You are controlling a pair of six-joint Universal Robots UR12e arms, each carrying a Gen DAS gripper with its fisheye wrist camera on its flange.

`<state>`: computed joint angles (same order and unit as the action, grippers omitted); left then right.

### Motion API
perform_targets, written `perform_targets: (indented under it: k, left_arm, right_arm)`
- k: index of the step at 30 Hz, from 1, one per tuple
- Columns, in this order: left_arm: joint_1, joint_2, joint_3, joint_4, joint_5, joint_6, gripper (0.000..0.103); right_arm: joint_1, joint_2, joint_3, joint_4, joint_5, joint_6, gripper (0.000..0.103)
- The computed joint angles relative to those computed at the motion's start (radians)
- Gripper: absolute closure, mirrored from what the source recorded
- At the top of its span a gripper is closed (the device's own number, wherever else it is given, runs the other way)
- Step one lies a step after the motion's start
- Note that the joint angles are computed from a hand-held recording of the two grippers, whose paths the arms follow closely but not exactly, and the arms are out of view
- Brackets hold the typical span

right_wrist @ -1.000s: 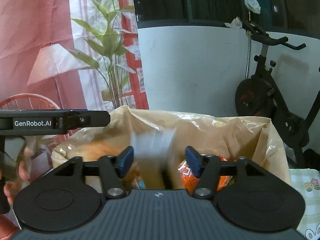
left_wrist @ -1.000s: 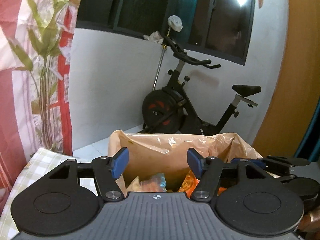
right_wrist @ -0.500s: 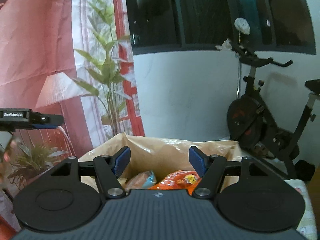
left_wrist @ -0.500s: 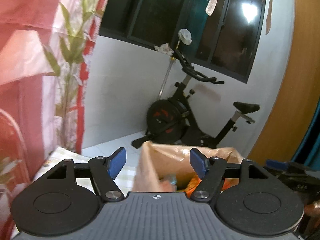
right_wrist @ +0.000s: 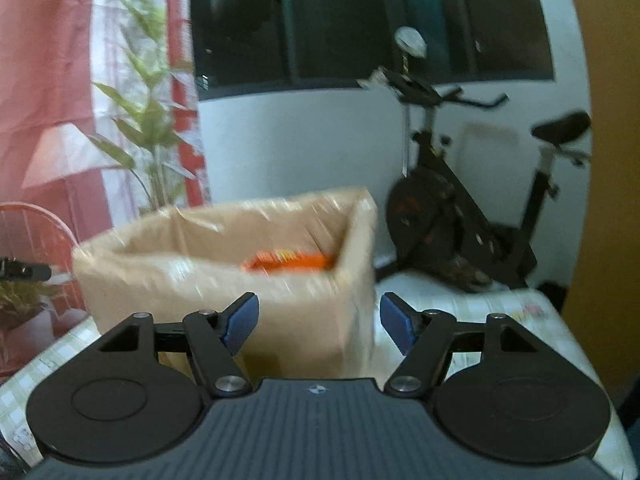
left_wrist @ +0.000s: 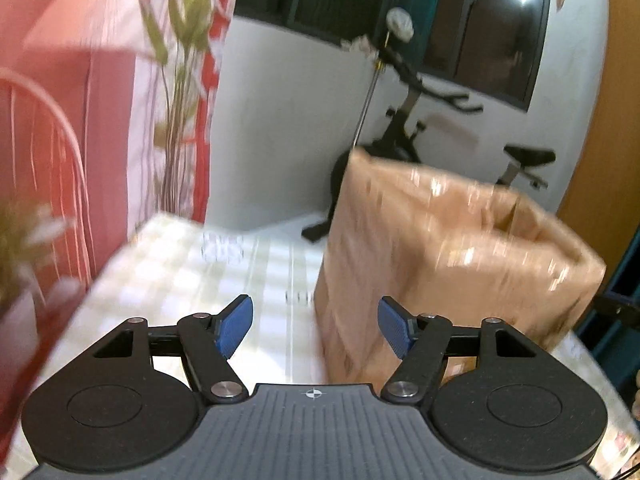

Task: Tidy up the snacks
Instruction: 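Move both tools back down to the snacks beside the box, then grasp the green pastry pack with the left tool while the right tool grasps the yellow pack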

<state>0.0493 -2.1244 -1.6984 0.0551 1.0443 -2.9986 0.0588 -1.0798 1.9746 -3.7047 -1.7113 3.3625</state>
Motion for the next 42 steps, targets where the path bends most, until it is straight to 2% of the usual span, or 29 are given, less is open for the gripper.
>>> perform_targets:
  k: [6,11,17,20,23,30,35,39,42]
  left_arm:
    - [-0.017,-0.034,-0.007,-0.097,0.049,0.06,0.033]
    - [-0.033,-0.053,-0.004,-0.156,0.106,0.133,0.036]
    - [-0.035,-0.064,-0.004,-0.195,0.134,0.147,0.036]
    - [-0.037,-0.06,-0.02,-0.181,0.132,0.142,0.036]
    - [-0.037,-0.056,-0.029,-0.175,0.129,0.125,0.036]
    - [-0.042,-0.048,-0.042,-0.189,0.129,0.128,0.04]
    - [-0.046,-0.04,-0.06,-0.168,0.138,0.137,0.042]
    - [-0.048,-0.04,-0.063,-0.151,0.158,0.111,0.05]
    - [-0.049,-0.04,-0.067,-0.139,0.166,0.098,0.051]
  right_arm:
    - [0.009,0.011,0.028,0.027,-0.028,-0.004,0.033]
    - [0.006,0.021,0.042,0.054,-0.015,0.031,0.033]
    - [0.004,0.026,0.054,0.085,-0.019,0.05,0.034]
    - [0.004,0.026,0.059,0.122,-0.021,0.056,0.035]
    - [-0.001,0.019,0.067,0.192,0.0,0.084,0.039]
    - [-0.022,0.003,0.089,0.312,0.117,0.198,0.044]
    - [-0.034,0.006,0.081,0.365,0.182,0.223,0.048]
    - [-0.028,0.012,0.065,0.376,0.167,0.217,0.051]
    - [-0.026,0.021,0.049,0.381,0.148,0.205,0.053]
